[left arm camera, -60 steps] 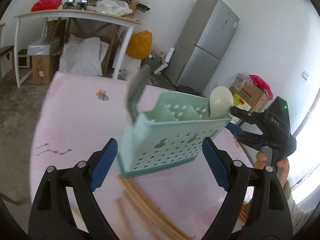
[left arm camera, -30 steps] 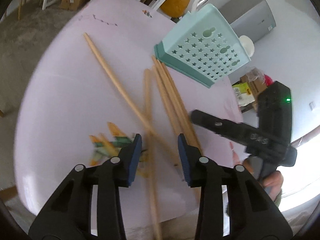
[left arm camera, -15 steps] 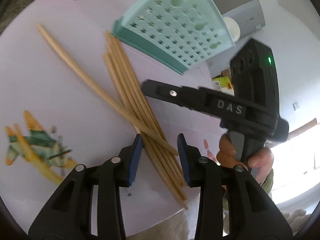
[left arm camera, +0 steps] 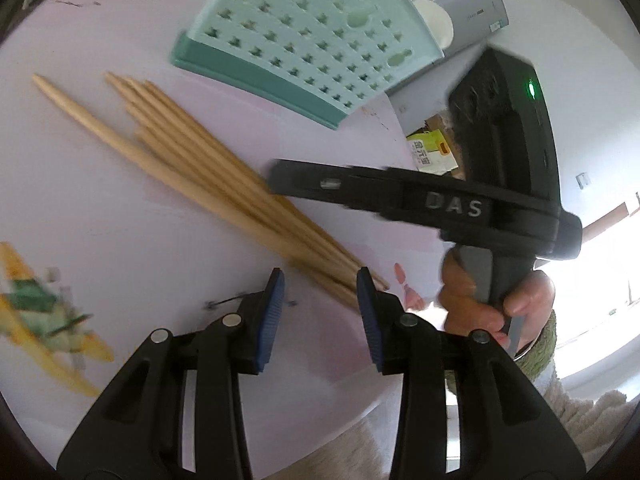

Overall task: Organize utensils
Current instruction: 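Move both tools down to the loose wooden chopsticks on the table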

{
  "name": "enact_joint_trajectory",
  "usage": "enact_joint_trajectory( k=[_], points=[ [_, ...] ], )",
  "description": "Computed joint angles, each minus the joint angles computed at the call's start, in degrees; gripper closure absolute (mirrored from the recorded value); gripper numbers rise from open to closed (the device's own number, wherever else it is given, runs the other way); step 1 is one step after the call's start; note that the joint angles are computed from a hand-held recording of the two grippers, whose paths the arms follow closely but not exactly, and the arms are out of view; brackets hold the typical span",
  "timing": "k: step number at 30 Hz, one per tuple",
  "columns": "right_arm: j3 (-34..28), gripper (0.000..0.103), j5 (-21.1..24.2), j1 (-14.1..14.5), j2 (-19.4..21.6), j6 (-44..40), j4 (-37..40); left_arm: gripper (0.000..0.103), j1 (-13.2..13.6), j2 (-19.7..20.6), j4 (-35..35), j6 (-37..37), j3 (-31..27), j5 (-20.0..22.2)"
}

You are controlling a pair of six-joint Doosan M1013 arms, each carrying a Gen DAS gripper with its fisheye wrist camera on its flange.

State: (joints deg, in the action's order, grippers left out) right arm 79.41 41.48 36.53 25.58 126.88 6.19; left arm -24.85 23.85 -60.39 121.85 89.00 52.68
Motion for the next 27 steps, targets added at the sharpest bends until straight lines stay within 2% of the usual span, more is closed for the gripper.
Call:
enact_joint_trajectory(
  k=[5,7,12,14,15,19,27],
  points=[
    [3.4,0.077,-6.3,2.1,-3.1,4.1,-6.9,0.067,2.4,-2.3,2.4,0.4,2.5,-4.0],
    [3.5,0.077,-6.8,3.3,-3.3,4.6,-9.1,0.067,3.3,-2.7,3.1,-1.0,3.0,-5.9],
    [0.7,0.076,-3.2,5.7,-1.0,4.7,-14.1,0.067,5.1,-3.3,4.0,-4.8,3.3,-10.7],
    [-0.7,0.075,-0.4,6.0,0.2,5.3,-15.2,0.067,5.5,-3.2,4.6,-6.0,3.1,-11.0],
    [-1.0,0.075,-0.6,6.5,0.5,6.1,-16.4,0.067,5.5,-3.1,5.2,-6.7,3.0,-11.0],
    [-1.6,0.075,-0.6,6.7,1.1,3.8,-13.4,0.066,5.4,-3.0,5.5,-6.5,2.9,-11.1],
    [-1.5,0.075,-0.2,6.9,0.6,10.7,-19.1,0.060,5.1,-3.6,5.5,-4.1,3.7,-11.8]
  ],
)
